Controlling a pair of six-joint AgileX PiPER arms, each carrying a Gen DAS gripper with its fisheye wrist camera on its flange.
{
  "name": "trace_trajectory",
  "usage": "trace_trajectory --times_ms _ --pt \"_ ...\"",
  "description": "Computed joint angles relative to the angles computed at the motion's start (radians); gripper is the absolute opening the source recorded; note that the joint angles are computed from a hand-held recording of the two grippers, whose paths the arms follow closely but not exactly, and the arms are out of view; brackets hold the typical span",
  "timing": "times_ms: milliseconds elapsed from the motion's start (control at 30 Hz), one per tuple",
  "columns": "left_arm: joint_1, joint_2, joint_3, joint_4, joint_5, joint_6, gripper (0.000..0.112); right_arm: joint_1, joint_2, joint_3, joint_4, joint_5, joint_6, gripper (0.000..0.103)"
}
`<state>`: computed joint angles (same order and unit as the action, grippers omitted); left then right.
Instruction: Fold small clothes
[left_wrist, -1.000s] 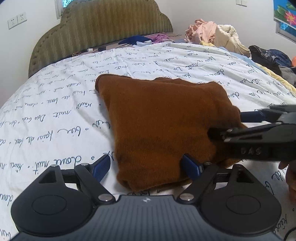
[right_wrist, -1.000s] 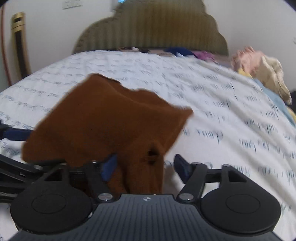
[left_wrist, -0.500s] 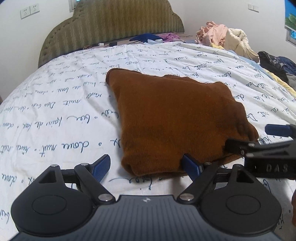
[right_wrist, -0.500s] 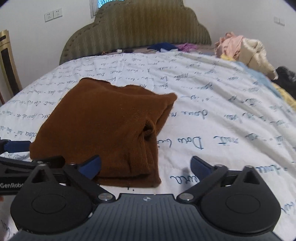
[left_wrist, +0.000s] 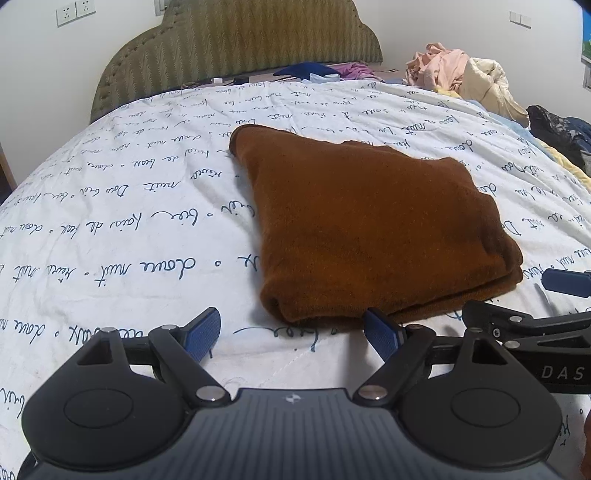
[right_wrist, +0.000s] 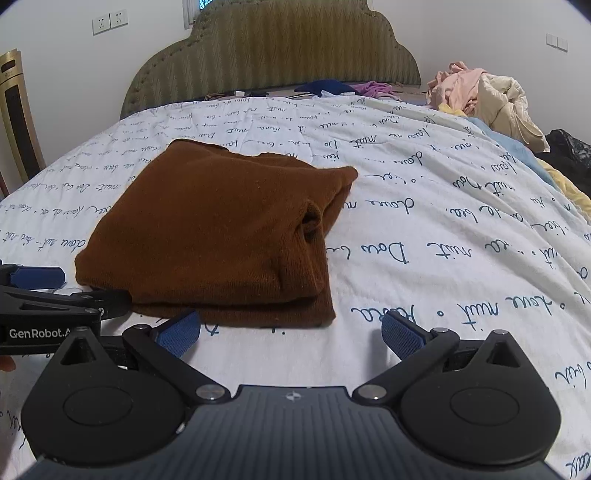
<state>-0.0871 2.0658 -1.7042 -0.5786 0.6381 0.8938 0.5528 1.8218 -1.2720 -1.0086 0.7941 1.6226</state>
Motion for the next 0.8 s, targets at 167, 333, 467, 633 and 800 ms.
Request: trace_trajectory --times_ms 167,333,467,633,800 --pt "0.002 -0.007 0.015 0.011 -0.015 -0.001 0.085 0.012 -0.023 0.032 -0.048 -0.001 0.045 0.102" --pt "0.009 -0.002 0.013 0.016 -0.037 0.002 0.085 0.0 -0.048 0.06 -0.082 -0.03 0.094 0.102" --pt "0.011 0.027 -0.022 0.047 -0.042 -0.033 0.085 -0.067 -0.062 0.088 -0.08 -0.167 0.133 0.101" --pt "0.016 0.068 -0.077 0.025 -0.039 -0.023 0.086 -0.205 -0.028 0.097 -0.013 -0.448 0.147 0.085" --pt "0.068 0.103 -0.132 -0.116 0.033 0.075 0.05 -0.223 -0.013 0.062 0.063 -0.521 0.099 0.035"
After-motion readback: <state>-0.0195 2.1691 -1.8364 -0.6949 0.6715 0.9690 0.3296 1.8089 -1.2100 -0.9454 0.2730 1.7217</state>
